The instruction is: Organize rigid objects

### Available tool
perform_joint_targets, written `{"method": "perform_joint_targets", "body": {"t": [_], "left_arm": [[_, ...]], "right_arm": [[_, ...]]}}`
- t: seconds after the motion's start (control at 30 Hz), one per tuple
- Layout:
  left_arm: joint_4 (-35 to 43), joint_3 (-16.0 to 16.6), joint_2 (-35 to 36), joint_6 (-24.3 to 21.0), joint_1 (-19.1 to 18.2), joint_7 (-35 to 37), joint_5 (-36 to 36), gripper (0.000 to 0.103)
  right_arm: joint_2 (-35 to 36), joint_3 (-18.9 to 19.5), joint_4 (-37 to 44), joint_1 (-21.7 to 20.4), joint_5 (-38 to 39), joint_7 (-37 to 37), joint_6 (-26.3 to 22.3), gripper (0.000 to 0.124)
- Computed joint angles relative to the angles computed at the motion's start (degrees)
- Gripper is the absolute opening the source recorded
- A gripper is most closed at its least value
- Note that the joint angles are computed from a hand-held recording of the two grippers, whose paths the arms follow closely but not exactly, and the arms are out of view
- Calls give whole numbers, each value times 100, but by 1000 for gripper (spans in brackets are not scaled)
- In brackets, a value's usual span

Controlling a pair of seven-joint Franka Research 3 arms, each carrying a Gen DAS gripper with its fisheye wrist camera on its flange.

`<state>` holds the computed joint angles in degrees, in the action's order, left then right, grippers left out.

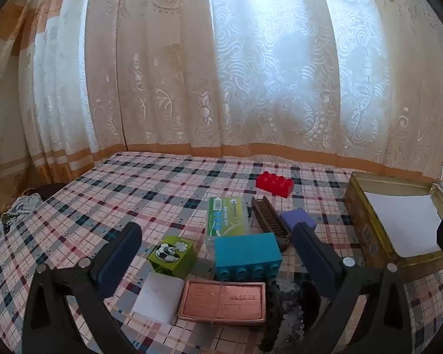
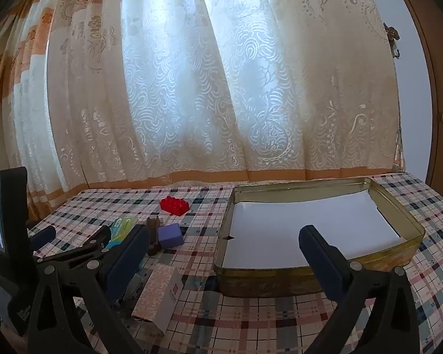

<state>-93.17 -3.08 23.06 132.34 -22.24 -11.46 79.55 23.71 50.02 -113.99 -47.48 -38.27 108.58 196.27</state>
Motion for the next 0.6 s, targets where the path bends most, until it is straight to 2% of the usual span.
{"method": "perform_joint_targets", "body": {"t": [0.1, 0.17, 0.2, 0.27, 0.4, 0.6], "left_arm": [[-7, -5, -8, 30, 12, 15, -35, 103], [-17, -2, -15, 31, 9, -1, -28, 103], [-28, 0, -23, 30, 6, -24, -16, 103], [-132, 10, -75, 61, 3, -154, 64, 103], [-352, -17, -189, 84, 36, -369, 211, 103], [-255, -72, -160, 89, 104, -173, 45, 103]], "right_arm": [[4, 221, 12, -189, -9, -89, -249, 102], [8, 207, 7, -152, 144, -245, -206, 102], [-3, 158, 9, -94, 238, -327, -181, 102], [-121, -246, -106, 272, 467, -440, 55, 102], [-146, -439, -80, 382, 238, -199, 150, 102], [-227, -714, -2, 572, -138, 180, 170, 102]]}}
